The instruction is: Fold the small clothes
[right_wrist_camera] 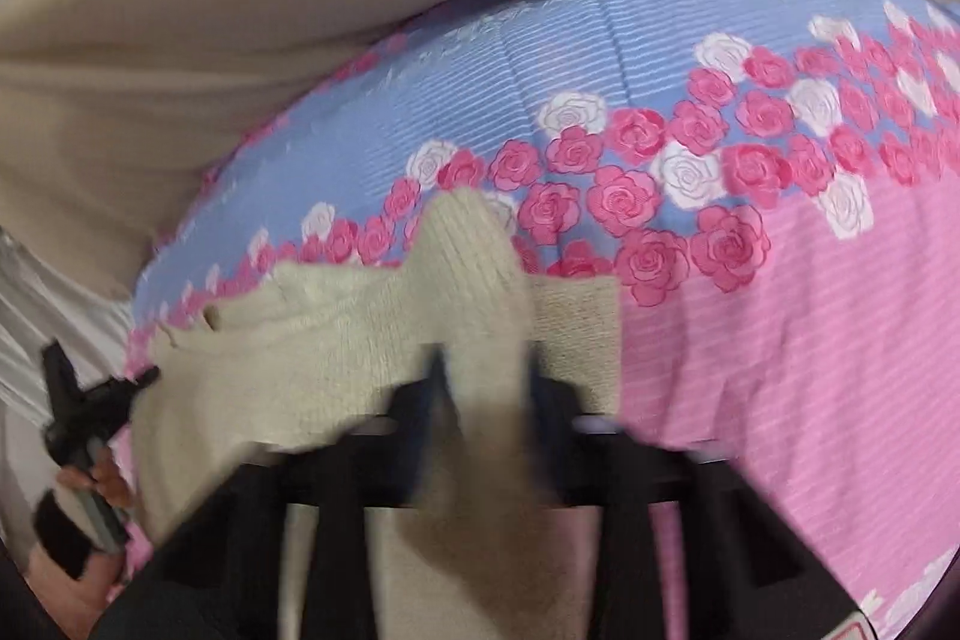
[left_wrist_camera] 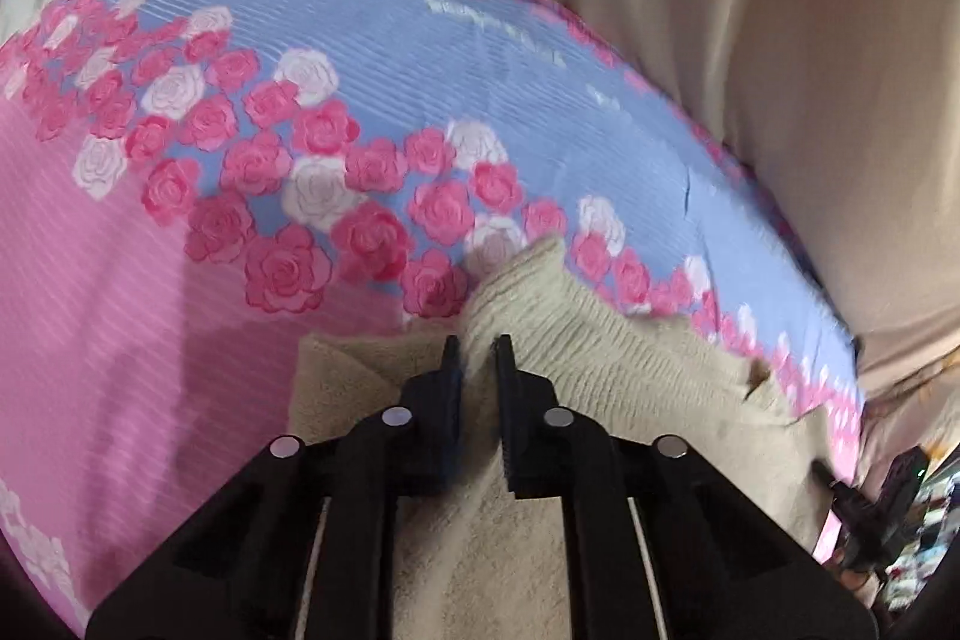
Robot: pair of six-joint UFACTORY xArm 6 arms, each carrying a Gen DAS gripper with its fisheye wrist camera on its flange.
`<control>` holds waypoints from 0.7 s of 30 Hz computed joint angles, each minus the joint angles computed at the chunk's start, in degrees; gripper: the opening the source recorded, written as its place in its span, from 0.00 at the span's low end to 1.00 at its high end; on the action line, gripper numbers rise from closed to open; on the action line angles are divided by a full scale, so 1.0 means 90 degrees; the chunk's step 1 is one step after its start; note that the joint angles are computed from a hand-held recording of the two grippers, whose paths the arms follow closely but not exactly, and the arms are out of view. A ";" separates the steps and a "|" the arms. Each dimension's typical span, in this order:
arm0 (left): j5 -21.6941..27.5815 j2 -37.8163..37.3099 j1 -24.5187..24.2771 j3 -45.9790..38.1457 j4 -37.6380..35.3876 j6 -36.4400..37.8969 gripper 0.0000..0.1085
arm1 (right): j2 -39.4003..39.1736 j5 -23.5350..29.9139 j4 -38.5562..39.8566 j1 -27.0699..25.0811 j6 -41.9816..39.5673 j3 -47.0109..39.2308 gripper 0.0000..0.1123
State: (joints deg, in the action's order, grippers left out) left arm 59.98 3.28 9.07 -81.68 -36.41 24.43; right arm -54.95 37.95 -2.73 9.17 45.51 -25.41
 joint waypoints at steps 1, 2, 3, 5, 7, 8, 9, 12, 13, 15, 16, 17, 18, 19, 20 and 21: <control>-0.0026 -0.0120 0.0089 0.0055 -0.0200 0.0081 0.07 | -0.0055 -0.0284 -0.0189 0.0014 0.0170 0.0059 0.09; -0.0094 -0.0222 0.0188 0.0086 -0.0427 0.0135 0.07 | -0.0212 -0.0368 -0.0401 0.0034 0.0379 0.0063 0.09; -0.0135 -0.0241 0.0254 0.0051 -0.0492 0.0084 0.07 | -0.0311 -0.0414 -0.0551 0.0002 0.0487 0.0093 0.09; -0.0278 -0.0144 0.0267 -0.0043 -0.0253 -0.0186 0.07 | -0.0140 -0.0247 -0.0260 -0.0252 0.0115 0.0170 0.09; -0.0448 0.0034 0.0154 -0.0020 0.0217 -0.0410 0.07 | 0.0351 -0.0097 0.0337 -0.0444 -0.0370 0.0193 0.09; -0.0522 0.0152 0.0064 0.0013 0.0508 -0.0535 0.08 | 0.0437 -0.0210 0.0506 -0.0466 -0.0532 0.0280 0.09; -0.0521 0.0232 0.0008 0.0014 0.0726 -0.0689 0.08 | 0.0454 -0.0221 0.0409 -0.0456 -0.0448 0.0233 0.09; -0.0499 -0.0055 0.0084 0.0242 0.0176 -0.0582 0.09 | 0.0018 -0.0102 -0.0614 -0.0207 0.0608 0.0056 0.16; -0.0417 -0.0147 0.0133 0.0248 -0.0095 -0.0488 0.09 | -0.0070 -0.0210 -0.0849 -0.0158 0.0826 0.0045 0.16; -0.0533 -0.0290 0.0077 0.0301 -0.0121 -0.0435 0.12 | -0.0282 -0.0520 -0.0949 -0.0126 0.1136 0.0176 0.16; -0.0606 -0.0280 -0.0009 0.0302 0.0056 -0.0478 0.12 | -0.0161 -0.0671 -0.0635 -0.0152 0.0931 0.0215 0.16; -0.0682 -0.0177 -0.0147 0.0285 0.0437 -0.0587 0.12 | 0.0188 -0.0670 -0.0226 -0.0172 0.0544 0.0165 0.15; -0.0678 -0.0056 -0.0215 0.0211 0.0682 -0.0700 0.12 | 0.0696 -0.0623 0.0075 -0.0165 0.0252 0.0008 0.15; -0.0680 0.0056 -0.0286 0.0186 0.0954 -0.0844 0.12 | 0.0949 -0.0539 0.0274 -0.0214 0.0001 0.0043 0.10; -0.0789 0.0110 -0.0289 0.0224 0.1061 -0.0878 0.13 | 0.0937 -0.0671 0.0294 -0.0246 0.0016 0.0102 0.07; -0.0824 0.0143 -0.0261 0.0179 0.1013 -0.0875 0.13 | 0.0797 -0.0562 0.0286 -0.0298 0.0166 0.0087 0.07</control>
